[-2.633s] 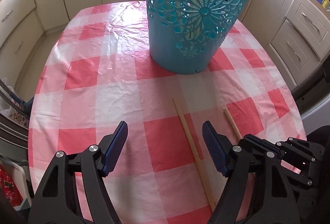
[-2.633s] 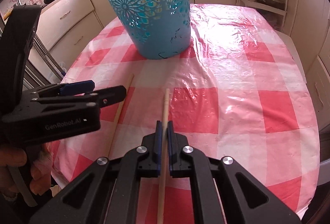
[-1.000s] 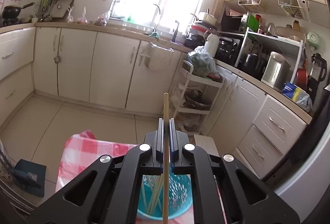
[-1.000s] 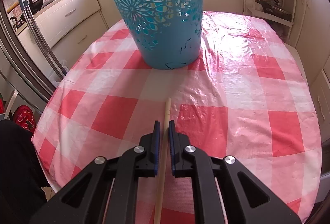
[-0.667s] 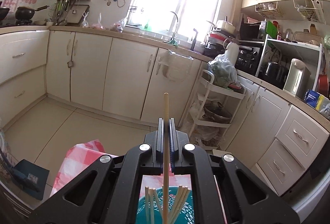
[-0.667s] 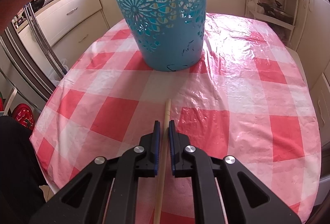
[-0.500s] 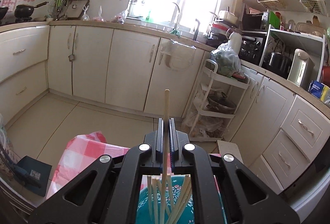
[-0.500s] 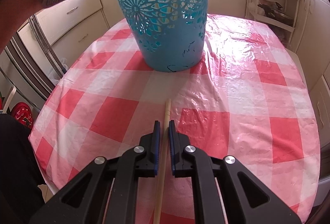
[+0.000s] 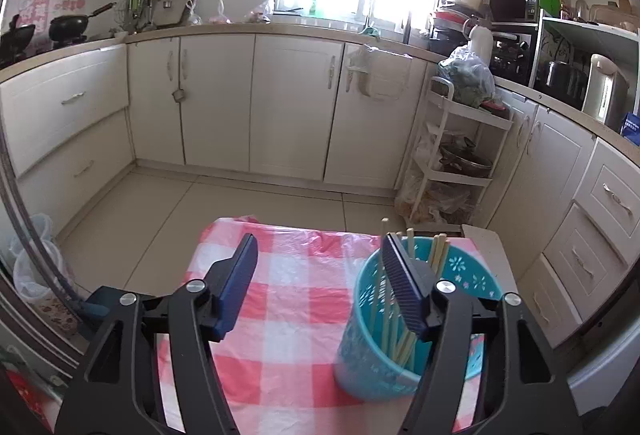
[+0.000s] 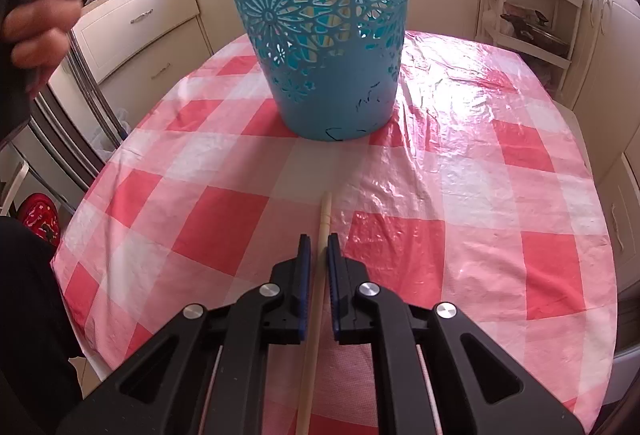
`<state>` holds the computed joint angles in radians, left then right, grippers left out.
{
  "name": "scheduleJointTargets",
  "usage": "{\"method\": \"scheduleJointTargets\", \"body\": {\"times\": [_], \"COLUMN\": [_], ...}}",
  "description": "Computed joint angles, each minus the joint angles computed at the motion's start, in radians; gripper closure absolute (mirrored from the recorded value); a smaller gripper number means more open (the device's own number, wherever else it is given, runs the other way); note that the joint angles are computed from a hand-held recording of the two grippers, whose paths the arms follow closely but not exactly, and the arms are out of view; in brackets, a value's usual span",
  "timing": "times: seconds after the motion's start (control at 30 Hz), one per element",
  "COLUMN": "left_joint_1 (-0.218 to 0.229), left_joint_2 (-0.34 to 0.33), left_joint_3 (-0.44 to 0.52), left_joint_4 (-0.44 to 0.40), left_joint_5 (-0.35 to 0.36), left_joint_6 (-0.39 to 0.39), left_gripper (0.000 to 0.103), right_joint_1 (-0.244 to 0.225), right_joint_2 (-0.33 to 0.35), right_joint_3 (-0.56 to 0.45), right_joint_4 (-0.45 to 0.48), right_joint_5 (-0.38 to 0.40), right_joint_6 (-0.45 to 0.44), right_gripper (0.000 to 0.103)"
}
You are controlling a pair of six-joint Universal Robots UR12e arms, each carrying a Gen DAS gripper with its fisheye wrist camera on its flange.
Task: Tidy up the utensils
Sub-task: 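Carry the stick in the left gripper over the teal basket and release it, then withdraw the open left gripper from the basket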
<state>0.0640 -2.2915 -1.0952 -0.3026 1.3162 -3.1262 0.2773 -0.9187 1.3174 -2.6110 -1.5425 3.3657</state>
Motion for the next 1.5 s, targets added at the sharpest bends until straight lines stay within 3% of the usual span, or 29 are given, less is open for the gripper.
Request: {"method": "scheduleJointTargets", "body": {"times": [0.13, 0.3, 0.4, 0.47, 0.7, 0.93, 1.17, 1.33, 1.5], "left_joint_1": [0.022, 0.056, 0.073, 0.078, 0.099, 0.084, 0.074, 0.066, 0.062], "left_joint_2": [0.066, 0.129, 0.141, 0.140, 0.135, 0.131, 0.125, 0.120, 0.121], "left_joint_3": [-0.118, -0.246, -0.286, -0.288, -0.280, -0.276, -0.266, -0.262, -0.265], "left_joint_4": [0.050, 0.062, 0.076, 0.056, 0.016, -0.005, -0.025, -0.035, -0.028], "left_joint_5": [0.021, 0.030, 0.038, 0.053, -0.014, 0.003, 0.022, 0.041, 0.053], "left_joint_6": [0.059, 0.154, 0.161, 0.129, 0.041, 0.089, 0.112, 0.134, 0.151], "left_gripper": [0.020, 0.015, 0.015, 0.015, 0.013, 0.012, 0.011, 0.011, 0.011], "right_joint_1": [-0.001, 0.007, 0.011, 0.013, 0.009, 0.016, 0.004, 0.011, 0.005], "right_joint_2": [-0.002, 0.000, 0.000, 0.001, -0.005, 0.000, -0.008, -0.007, -0.010], "right_joint_3": [0.003, 0.001, 0.001, 0.002, 0.013, 0.006, 0.016, 0.012, 0.019], "right_joint_4": [0.000, 0.000, -0.003, -0.007, -0.020, -0.017, -0.014, -0.010, -0.020], "right_joint_5": [0.002, -0.029, -0.042, -0.055, -0.047, -0.071, -0.038, -0.065, -0.043], "right_joint_6": [0.009, -0.008, -0.013, -0.017, 0.000, -0.018, 0.024, -0.007, 0.013], "right_gripper": [0.094, 0.094, 0.096, 0.097, 0.097, 0.097, 0.097, 0.097, 0.097]}}
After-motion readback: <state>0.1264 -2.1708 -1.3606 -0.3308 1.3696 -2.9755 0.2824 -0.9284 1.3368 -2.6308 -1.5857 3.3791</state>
